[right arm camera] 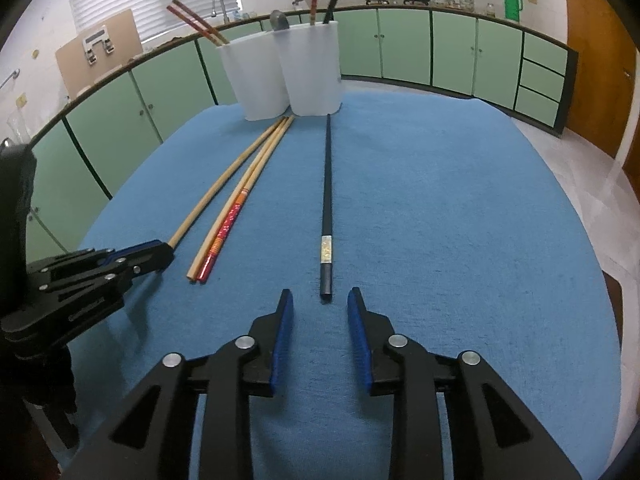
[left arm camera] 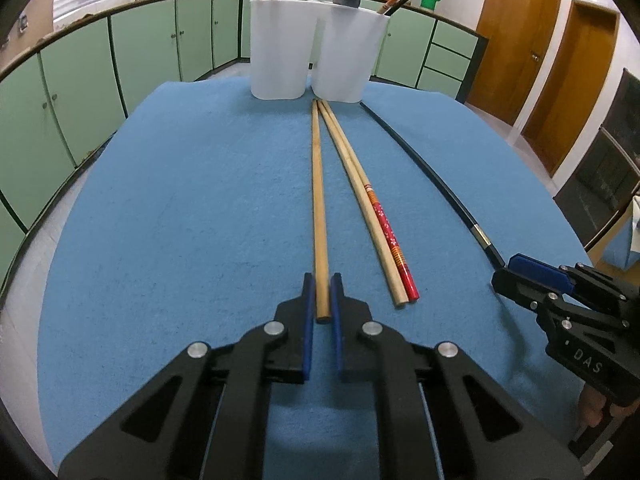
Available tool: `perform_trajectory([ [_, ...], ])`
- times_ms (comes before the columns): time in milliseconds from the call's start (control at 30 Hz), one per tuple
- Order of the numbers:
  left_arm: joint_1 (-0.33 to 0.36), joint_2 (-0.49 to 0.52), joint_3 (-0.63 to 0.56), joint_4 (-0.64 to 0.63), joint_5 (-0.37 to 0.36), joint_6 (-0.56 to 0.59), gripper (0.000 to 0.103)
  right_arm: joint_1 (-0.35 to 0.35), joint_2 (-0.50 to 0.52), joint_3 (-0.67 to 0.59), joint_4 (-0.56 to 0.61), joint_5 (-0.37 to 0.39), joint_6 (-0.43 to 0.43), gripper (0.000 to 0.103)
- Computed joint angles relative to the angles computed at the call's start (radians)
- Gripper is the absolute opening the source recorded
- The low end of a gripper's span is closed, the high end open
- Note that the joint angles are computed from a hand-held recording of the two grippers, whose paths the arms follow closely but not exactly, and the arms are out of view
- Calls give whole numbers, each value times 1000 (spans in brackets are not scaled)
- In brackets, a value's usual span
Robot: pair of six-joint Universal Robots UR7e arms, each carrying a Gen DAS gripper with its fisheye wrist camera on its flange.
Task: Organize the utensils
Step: 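Grasp a plain wooden chopstick with the left gripper while the right gripper holds the black one, then lift both chopsticks and lower them into the white holder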
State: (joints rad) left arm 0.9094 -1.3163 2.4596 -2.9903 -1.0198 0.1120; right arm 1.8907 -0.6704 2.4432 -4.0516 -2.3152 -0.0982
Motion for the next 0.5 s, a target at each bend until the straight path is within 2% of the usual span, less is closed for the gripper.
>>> perform_trajectory([
  [133, -3, 11, -2, -7, 5, 2, 11, -1, 2, -15, 7, -14, 2, 27],
  [267, -7, 13, 0, -11, 1, 6, 18, 5, 11, -40, 31, -39, -13, 26],
  [333, -11, 21, 3, -22, 11, 8, 18, 14, 18, -52, 41, -69, -14, 14],
  [400, -12, 22, 5, -28, 14, 9, 16, 13, 18, -52, 41, -70, -17, 7],
  [500, -7, 22, 3, -29, 10, 1, 6, 14, 17, -51, 41, -77, -22, 7],
])
